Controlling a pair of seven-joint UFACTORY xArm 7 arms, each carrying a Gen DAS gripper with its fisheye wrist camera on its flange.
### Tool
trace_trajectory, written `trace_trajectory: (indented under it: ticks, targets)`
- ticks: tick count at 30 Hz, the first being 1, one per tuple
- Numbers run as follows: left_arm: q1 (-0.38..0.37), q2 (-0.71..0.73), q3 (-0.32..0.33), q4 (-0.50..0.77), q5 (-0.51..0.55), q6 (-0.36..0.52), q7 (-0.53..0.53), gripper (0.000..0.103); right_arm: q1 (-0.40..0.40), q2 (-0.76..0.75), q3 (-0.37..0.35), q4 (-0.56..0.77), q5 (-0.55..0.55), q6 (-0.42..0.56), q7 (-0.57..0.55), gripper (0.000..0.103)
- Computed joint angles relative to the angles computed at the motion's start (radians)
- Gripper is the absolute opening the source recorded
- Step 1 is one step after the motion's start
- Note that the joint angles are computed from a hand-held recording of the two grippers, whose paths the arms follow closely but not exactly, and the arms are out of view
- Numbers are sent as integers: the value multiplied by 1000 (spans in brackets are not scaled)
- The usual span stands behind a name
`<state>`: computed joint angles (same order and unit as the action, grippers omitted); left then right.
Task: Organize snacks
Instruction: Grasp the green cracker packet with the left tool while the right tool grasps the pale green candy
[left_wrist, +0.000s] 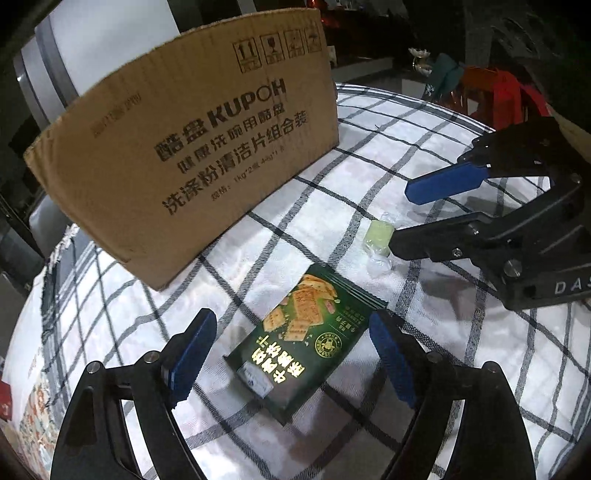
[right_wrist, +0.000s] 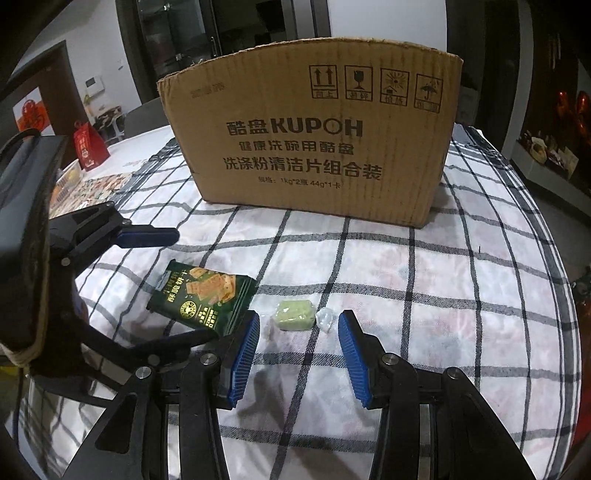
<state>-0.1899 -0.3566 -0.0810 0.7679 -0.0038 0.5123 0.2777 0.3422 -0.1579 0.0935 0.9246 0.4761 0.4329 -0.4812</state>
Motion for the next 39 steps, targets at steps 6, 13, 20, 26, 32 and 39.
trace_trajectory:
  ticks: [6, 13, 20, 26, 32, 39]
  targets:
    - [-29, 30, 43, 36, -100, 46, 72, 83, 0, 10, 4, 6, -3, 4, -6, 45]
    - [-38, -11, 65, 19, -213, 94, 119, 57, -3, 21, 5, 15, 4, 6, -18, 45]
    - [-22, -57, 58, -7, -241, 104, 62, 48, 1, 21, 7, 13, 24, 10, -34, 45]
    - [-12, -93, 40, -31, -223, 67, -43, 39, 3, 26, 5, 18, 50, 14, -60, 45]
    - [-24, -112, 47, -46, -232, 41, -118, 10, -3, 40, 9, 27, 58, 5, -69, 45]
    - [-33, -104, 76, -43, -251, 61, -125, 20, -9, 54, 24, 34, 16, -7, -32, 45]
